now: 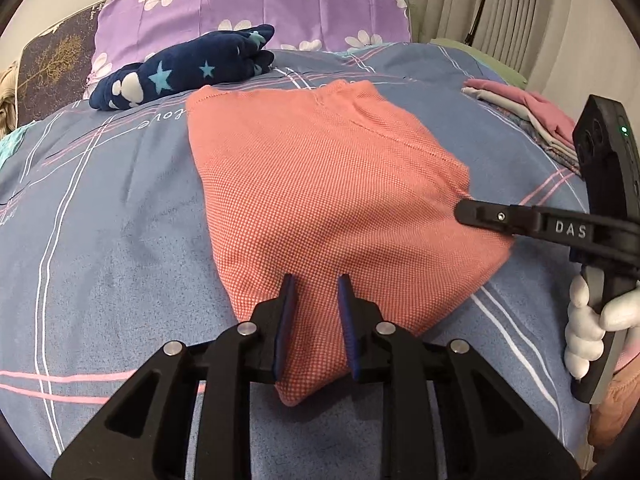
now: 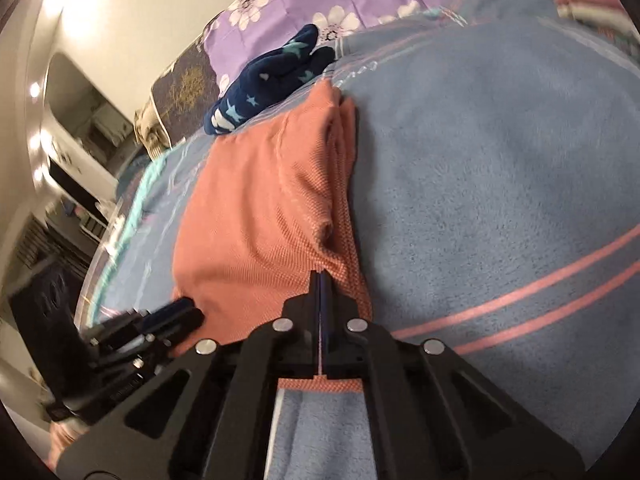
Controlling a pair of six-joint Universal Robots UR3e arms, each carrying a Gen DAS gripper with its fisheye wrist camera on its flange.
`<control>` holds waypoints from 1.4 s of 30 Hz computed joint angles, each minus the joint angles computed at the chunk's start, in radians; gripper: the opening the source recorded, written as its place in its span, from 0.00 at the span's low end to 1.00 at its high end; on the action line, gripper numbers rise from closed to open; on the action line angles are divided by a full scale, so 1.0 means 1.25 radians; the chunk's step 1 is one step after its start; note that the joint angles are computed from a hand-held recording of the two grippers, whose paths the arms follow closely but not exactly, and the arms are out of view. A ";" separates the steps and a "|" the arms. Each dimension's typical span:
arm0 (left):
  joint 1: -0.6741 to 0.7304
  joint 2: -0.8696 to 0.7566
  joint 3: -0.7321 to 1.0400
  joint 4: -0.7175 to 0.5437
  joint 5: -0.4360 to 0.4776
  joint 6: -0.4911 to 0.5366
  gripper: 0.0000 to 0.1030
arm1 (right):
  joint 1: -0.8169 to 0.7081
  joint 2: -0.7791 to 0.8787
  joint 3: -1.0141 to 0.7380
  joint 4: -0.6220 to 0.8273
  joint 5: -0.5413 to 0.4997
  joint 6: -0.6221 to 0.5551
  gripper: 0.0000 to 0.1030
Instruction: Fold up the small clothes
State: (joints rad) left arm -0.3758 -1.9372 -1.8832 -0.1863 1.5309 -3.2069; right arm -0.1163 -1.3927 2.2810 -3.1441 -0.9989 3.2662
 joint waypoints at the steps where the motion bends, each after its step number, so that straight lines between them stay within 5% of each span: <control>1: 0.003 0.007 -0.001 -0.006 -0.008 0.000 0.23 | -0.001 -0.017 0.001 0.007 0.015 -0.009 0.06; 8: 0.031 -0.009 0.061 -0.038 -0.062 0.013 0.23 | 0.020 0.045 -0.169 0.053 0.068 -0.046 0.08; 12: 0.048 -0.050 0.035 0.017 -0.092 0.007 0.23 | 0.078 0.155 -0.292 0.129 -0.127 -0.031 0.01; 14: 0.054 -0.046 0.027 0.022 -0.105 0.008 0.24 | 0.058 0.162 -0.280 0.109 -0.087 -0.034 0.01; 18: 0.054 -0.049 0.020 0.037 -0.116 0.016 0.31 | 0.090 0.137 -0.333 0.164 -0.155 -0.070 0.10; 25: 0.010 -0.059 0.033 0.045 -0.054 0.042 0.41 | 0.076 0.242 -0.548 0.255 -0.043 -0.072 0.16; 28: 0.025 -0.054 0.020 0.053 -0.080 0.039 0.41 | 0.124 0.365 -0.746 0.385 -0.164 -0.064 0.13; 30: 0.035 -0.051 0.014 0.059 -0.099 0.039 0.41 | 0.140 0.453 -0.824 0.385 -0.230 -0.067 0.02; 33: 0.047 -0.045 0.002 0.066 -0.122 0.038 0.43 | 0.097 0.412 -0.760 0.356 -0.137 -0.024 0.06; 36: 0.085 -0.019 -0.009 0.041 -0.196 0.037 0.45 | 0.061 0.322 -0.645 0.328 -0.098 -0.017 0.40; 39: 0.138 0.033 -0.042 0.051 -0.271 0.038 0.46 | 0.013 0.228 -0.521 0.325 -0.045 -0.067 0.42; 42: 0.166 0.054 -0.032 0.058 -0.233 0.031 0.52 | -0.024 0.194 -0.470 0.377 0.030 -0.102 0.45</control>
State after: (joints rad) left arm -0.1680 -1.8695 -1.9232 -0.1138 1.2393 -3.1680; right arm -0.1462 -1.1498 1.6941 -2.6731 -0.9611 3.1390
